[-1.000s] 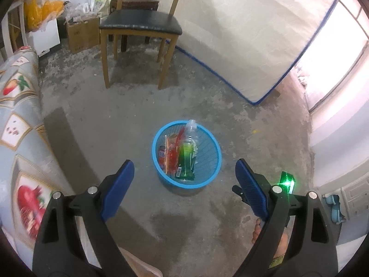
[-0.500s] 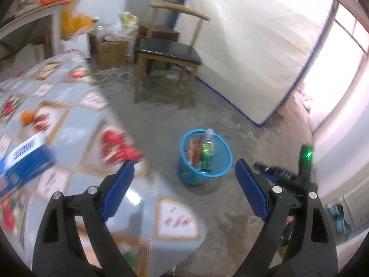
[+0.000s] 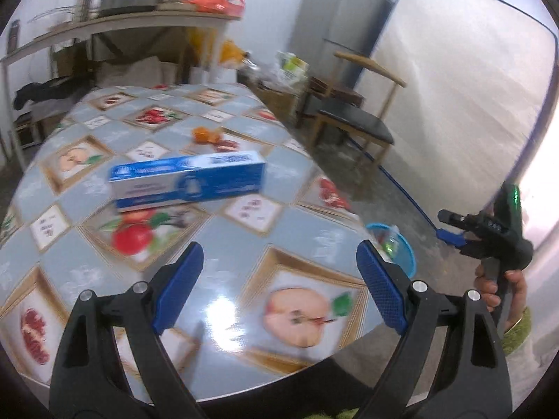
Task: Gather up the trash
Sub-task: 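Move both tools back to the table, then grasp the blue toothpaste box with the right tool while the left tool grasps the orange peel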
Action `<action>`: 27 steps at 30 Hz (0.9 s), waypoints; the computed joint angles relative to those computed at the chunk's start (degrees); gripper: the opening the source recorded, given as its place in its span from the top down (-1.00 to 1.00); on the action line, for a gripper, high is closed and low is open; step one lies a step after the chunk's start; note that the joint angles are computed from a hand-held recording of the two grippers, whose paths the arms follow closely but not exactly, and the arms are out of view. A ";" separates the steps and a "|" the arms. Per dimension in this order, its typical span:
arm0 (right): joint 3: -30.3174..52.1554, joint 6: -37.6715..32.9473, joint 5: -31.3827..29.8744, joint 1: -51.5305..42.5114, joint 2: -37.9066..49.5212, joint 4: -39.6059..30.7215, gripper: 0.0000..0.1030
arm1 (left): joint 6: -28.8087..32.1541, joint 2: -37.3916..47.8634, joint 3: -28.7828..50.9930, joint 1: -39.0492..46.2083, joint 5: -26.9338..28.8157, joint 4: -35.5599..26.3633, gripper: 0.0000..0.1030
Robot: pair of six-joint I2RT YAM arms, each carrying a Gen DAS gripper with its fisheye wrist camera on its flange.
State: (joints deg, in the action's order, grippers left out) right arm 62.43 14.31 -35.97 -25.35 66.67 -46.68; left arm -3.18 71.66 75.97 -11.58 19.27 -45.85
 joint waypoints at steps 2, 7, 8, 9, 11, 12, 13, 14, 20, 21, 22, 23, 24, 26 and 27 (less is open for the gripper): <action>2.19 1.24 1.58 5.72 1.57 0.76 -0.57 | 1.13 -1.36 -1.57 3.10 0.39 1.40 -0.65; 9.80 0.62 5.88 18.18 7.59 -0.74 -0.57 | 3.01 -2.85 -4.21 10.50 1.73 5.08 -0.65; 11.27 0.62 6.64 20.07 8.69 -1.00 -0.57 | 3.20 -2.65 -4.39 11.99 1.89 5.63 -0.65; 13.07 0.40 7.54 22.51 10.03 -1.30 -0.57 | 3.38 -2.17 -4.43 13.76 2.40 5.98 -0.65; 16.78 -0.16 9.21 27.00 12.78 -1.92 -0.57 | 3.26 -1.35 -4.65 16.40 3.30 6.50 -0.65; 18.39 -0.51 10.13 28.52 13.80 -2.53 -0.57 | 3.03 -0.83 -4.65 17.90 3.93 6.68 -0.65; 20.31 -0.95 11.50 30.40 15.24 -3.05 -0.57 | 2.87 -0.38 -4.56 19.36 4.75 6.66 -0.65; 22.60 -1.75 12.86 32.36 16.98 -3.66 -0.57 | 2.81 0.18 -4.41 21.02 5.83 6.63 -0.65; 37.90 -9.03 20.43 41.60 28.60 -7.24 -0.57 | 1.08 4.15 -3.51 27.78 11.58 6.79 -0.65; 40.65 -10.42 21.18 42.44 30.68 -7.88 -0.57 | 0.97 4.57 -3.36 28.41 12.11 6.69 -0.65; 44.38 -12.52 21.94 43.68 33.53 -8.69 -0.57 | 0.94 5.25 -2.89 29.26 12.78 6.35 -0.65; 47.22 -13.65 22.73 44.54 35.63 -9.41 -0.57 | 1.04 6.06 -2.12 29.99 13.40 5.91 -0.65; 51.63 -14.79 24.24 45.63 38.89 -10.85 -0.57 | 1.15 6.78 -1.35 30.35 13.74 5.61 -0.65; 60.23 -16.43 24.78 46.70 44.86 -14.60 -0.57 | 2.60 9.31 2.60 31.50 14.86 4.01 -0.65; 65.51 -16.98 25.19 47.29 48.51 -16.63 -0.57 | 3.82 11.23 5.80 31.88 15.36 2.70 -0.65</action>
